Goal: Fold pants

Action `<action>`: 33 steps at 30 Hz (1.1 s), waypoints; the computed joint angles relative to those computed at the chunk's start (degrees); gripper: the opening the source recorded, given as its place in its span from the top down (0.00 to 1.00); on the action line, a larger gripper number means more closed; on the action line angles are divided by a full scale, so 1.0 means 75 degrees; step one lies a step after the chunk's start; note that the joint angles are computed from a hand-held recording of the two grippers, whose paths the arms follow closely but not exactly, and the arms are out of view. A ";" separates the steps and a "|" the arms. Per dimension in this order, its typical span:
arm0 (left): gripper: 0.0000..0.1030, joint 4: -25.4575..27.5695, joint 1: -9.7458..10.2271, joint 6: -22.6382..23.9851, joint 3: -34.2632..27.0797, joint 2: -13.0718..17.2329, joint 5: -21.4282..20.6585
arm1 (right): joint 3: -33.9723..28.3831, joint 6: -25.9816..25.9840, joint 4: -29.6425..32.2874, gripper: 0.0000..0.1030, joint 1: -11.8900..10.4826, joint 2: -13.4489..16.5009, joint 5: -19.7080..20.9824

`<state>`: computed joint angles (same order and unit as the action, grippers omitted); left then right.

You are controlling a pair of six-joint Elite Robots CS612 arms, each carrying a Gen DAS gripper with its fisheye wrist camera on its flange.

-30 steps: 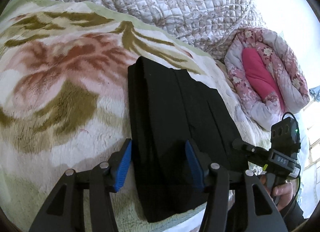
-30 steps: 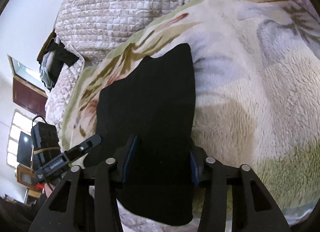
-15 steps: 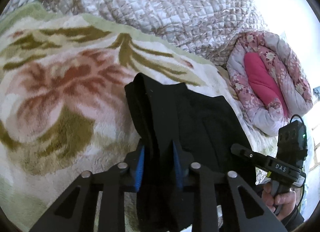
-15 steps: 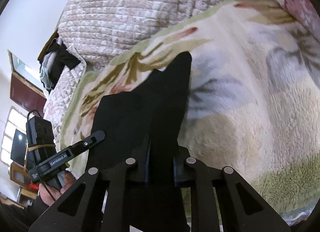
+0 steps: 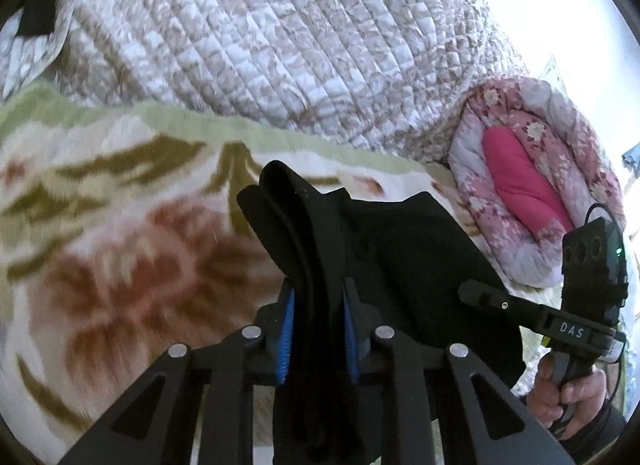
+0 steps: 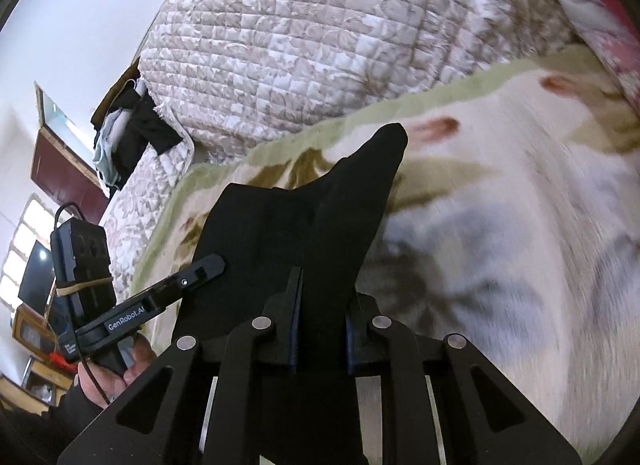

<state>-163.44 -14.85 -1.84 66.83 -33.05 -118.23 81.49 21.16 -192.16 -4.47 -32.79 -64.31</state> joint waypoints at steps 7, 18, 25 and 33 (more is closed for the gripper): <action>0.74 0.0546 0.0004 0.0211 -0.1037 0.0541 0.0625 | -0.0947 -0.0323 0.1096 0.77 0.0031 0.0382 -0.0277; 0.75 -0.0201 0.0079 -0.0091 -0.0111 0.0154 0.1543 | 0.0017 -0.0990 0.0500 0.66 0.0270 -0.0067 -0.1962; 0.74 -0.0632 -0.0131 0.0607 0.0794 -0.0262 0.1426 | 0.0098 -0.1736 0.1029 0.66 0.0551 -0.0046 -0.2536; 0.74 -0.0742 -0.0148 0.0456 0.1252 -0.0534 0.1690 | 0.0739 -0.1995 0.0437 0.66 0.0647 -0.0362 -0.2885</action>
<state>-169.01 -15.96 1.59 76.22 -37.06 -105.56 87.03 6.19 -188.88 0.39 -35.51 -85.95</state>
